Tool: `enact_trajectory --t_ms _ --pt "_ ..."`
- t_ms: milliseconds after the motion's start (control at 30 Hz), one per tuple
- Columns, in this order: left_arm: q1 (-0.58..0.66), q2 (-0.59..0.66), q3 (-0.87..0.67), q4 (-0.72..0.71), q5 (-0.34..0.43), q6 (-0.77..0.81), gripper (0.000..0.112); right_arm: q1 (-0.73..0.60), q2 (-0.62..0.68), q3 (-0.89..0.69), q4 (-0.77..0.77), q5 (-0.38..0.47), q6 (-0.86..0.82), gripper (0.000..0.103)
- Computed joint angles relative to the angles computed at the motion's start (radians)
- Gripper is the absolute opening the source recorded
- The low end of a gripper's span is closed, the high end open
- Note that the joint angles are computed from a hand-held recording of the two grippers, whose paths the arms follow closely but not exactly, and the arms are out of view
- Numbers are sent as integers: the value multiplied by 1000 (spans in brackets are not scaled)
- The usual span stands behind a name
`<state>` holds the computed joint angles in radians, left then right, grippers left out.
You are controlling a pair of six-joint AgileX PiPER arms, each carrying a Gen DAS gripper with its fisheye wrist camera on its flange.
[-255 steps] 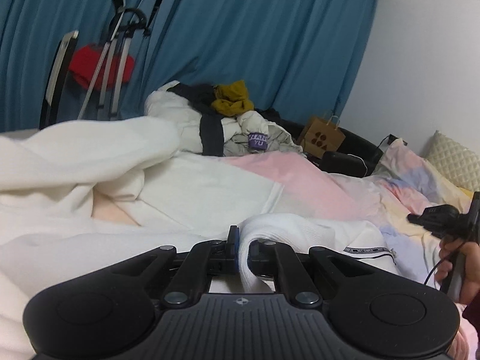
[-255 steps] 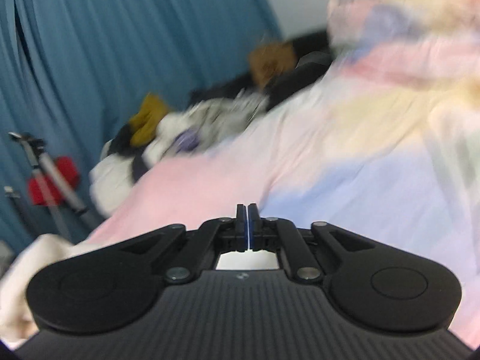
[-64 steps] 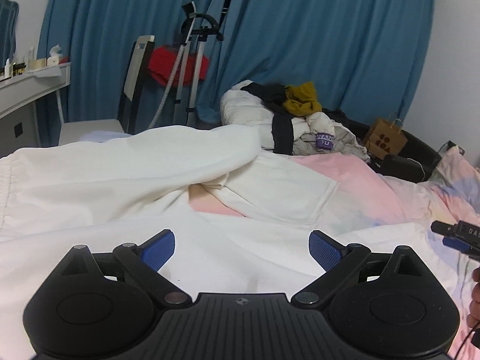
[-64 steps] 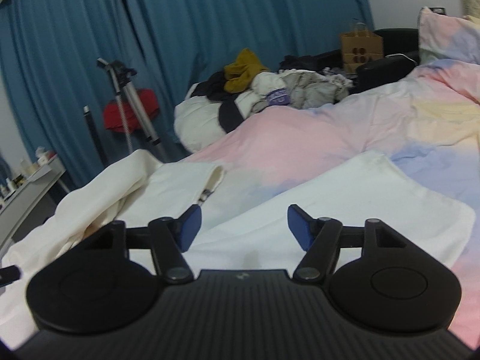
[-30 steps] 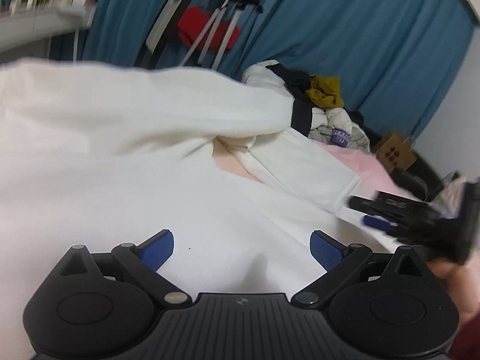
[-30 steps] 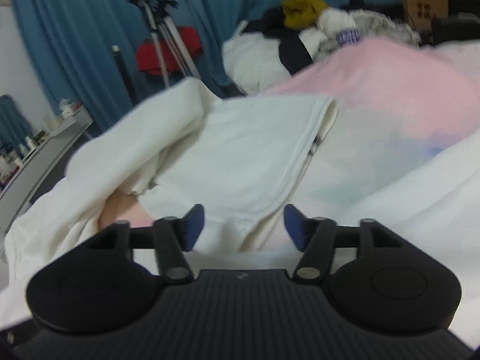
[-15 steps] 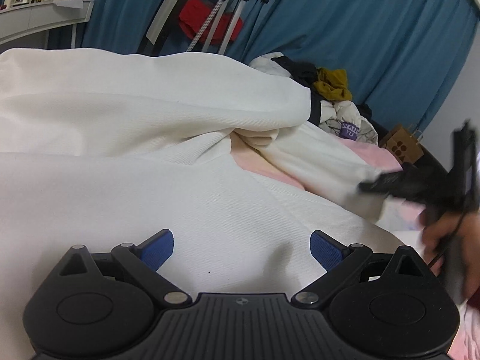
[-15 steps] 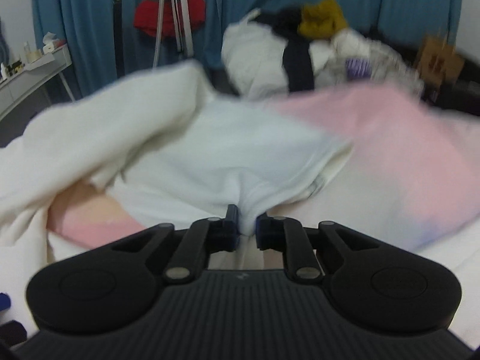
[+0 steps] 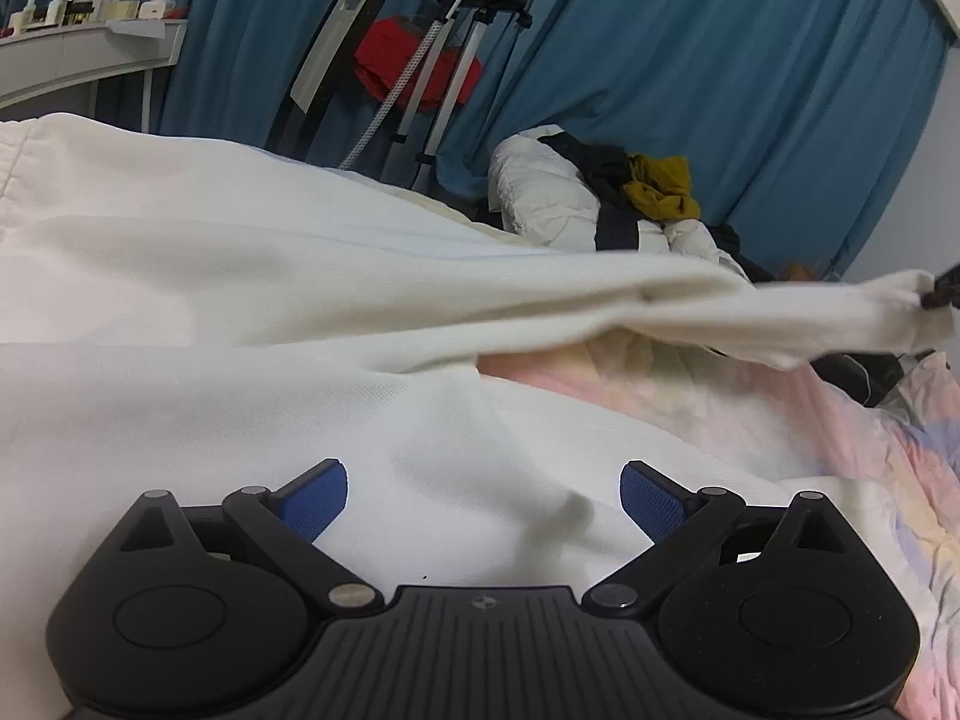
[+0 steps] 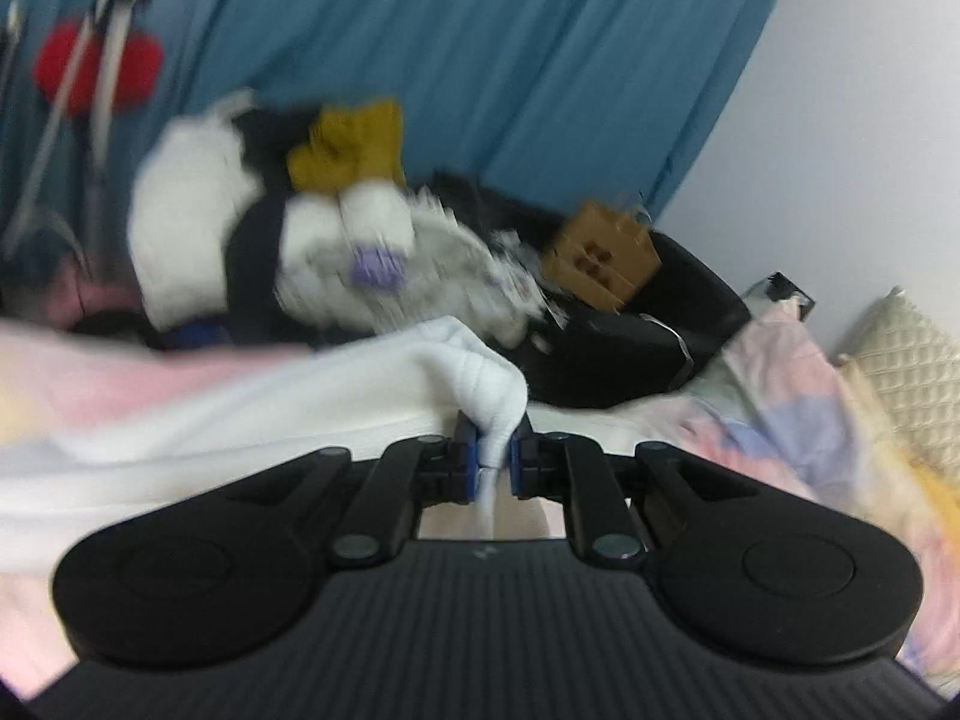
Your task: Fold clothes
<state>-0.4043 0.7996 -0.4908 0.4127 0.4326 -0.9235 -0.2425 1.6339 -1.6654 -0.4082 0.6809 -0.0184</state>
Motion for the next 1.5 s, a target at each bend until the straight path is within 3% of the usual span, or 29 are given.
enact_trajectory --t_ms 133,200,267,367,467,533,667,767,967,1067,1100,1133,1200,1267,1400,1500 --pt "19 19 -2 -22 -13 29 99 -24 71 -31 1 84 1 13" --pt "32 23 1 -35 -22 51 99 15 83 -23 -68 79 59 13" --pt "25 32 7 -13 -23 33 99 41 61 -17 -53 6 73 13" --pt "22 42 12 10 -35 21 99 46 -8 -29 90 -173 17 13" --pt "15 45 17 29 -48 12 99 4 -71 4 348 -385 -170 13" --pt "10 40 20 37 -55 7 99 -35 -73 34 427 -428 -232 13" --pt "-12 45 18 63 -42 -17 99 -119 -16 195 260 -418 -161 14" --pt "-20 48 20 73 -33 -28 99 -190 47 349 345 -441 -249 14" --pt "-92 72 17 227 4 -177 99 -271 109 577 895 -633 -709 24" --pt "-127 91 13 288 12 -229 99 -325 82 592 1194 -542 -856 47" --pt "-126 98 10 292 7 -225 99 -349 73 595 1267 -497 -898 62" --pt "-138 100 10 307 12 -239 99 -376 50 614 1361 -451 -980 69" --pt "-162 97 11 338 26 -269 99 -424 -7 671 1542 -397 -1151 74" --pt "-168 91 12 343 30 -269 99 -478 -73 731 1602 -315 -1187 74" --pt "-178 60 12 325 42 -261 99 -593 -231 852 1579 -115 -1074 74" --pt "-233 37 9 366 97 -315 99 -685 -354 897 1467 77 -871 74"
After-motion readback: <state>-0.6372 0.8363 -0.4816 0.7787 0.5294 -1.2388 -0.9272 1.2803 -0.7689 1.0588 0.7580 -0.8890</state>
